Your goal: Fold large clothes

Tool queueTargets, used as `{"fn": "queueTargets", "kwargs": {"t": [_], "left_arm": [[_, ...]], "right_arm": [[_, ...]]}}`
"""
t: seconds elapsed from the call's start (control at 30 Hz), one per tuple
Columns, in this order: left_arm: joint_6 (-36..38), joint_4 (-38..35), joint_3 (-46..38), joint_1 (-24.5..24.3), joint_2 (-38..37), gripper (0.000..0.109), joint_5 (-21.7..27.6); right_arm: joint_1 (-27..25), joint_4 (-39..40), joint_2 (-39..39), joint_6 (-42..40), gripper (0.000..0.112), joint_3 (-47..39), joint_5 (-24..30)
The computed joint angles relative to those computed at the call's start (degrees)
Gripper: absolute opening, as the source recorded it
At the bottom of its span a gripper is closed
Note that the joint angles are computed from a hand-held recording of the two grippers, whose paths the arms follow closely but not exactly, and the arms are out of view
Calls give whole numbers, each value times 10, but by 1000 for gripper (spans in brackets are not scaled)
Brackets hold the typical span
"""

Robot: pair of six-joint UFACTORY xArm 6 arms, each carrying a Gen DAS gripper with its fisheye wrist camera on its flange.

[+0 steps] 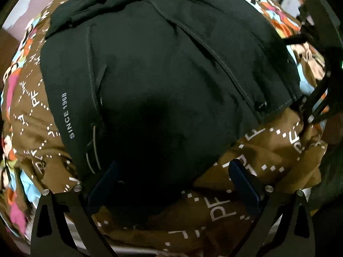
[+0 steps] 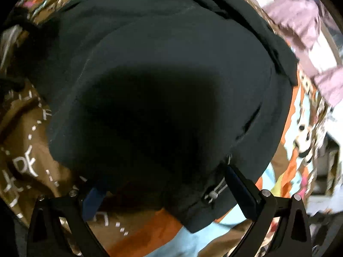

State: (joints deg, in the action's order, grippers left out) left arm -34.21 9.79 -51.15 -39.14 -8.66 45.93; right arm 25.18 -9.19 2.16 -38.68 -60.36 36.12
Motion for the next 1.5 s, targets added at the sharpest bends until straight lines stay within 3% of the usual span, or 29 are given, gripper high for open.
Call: {"fn": "queueTargets", "kwargs": {"t": [0.17,0.27,0.43,0.47,0.57,0.67,0.87,1.07,1.3,1.5], "left_arm": [[-7,-24,20,5,-17,100,-21],[-18,-9,30,0,-29,100,-31],[2,-12,56,-9,-60,100,-72],[11,-16,62,-9,-67,100,-82],[15,-1,76,-15,-84,100,-105],[-7,32,83,-20,-88,100,-109],[-84,98,73,-27,-60,100,-71],[-60,107,46,-28,-23,100,13],[-76,142,27,-31,8,102,53],[-146,230,13,-48,39,102,79]], "right_arm": [[13,-110,-7,56,103,43,-97],[11,-78,-4,65,102,22,-109],[17,87,14,11,102,-73,-25],[21,101,17,18,102,-85,-17],[13,192,53,48,102,-190,85],[21,222,64,97,102,-241,138],[17,239,96,120,102,-310,166],[1,239,93,71,103,-272,189],[-11,223,99,67,103,-244,214],[-11,238,91,60,103,-237,205]]}}
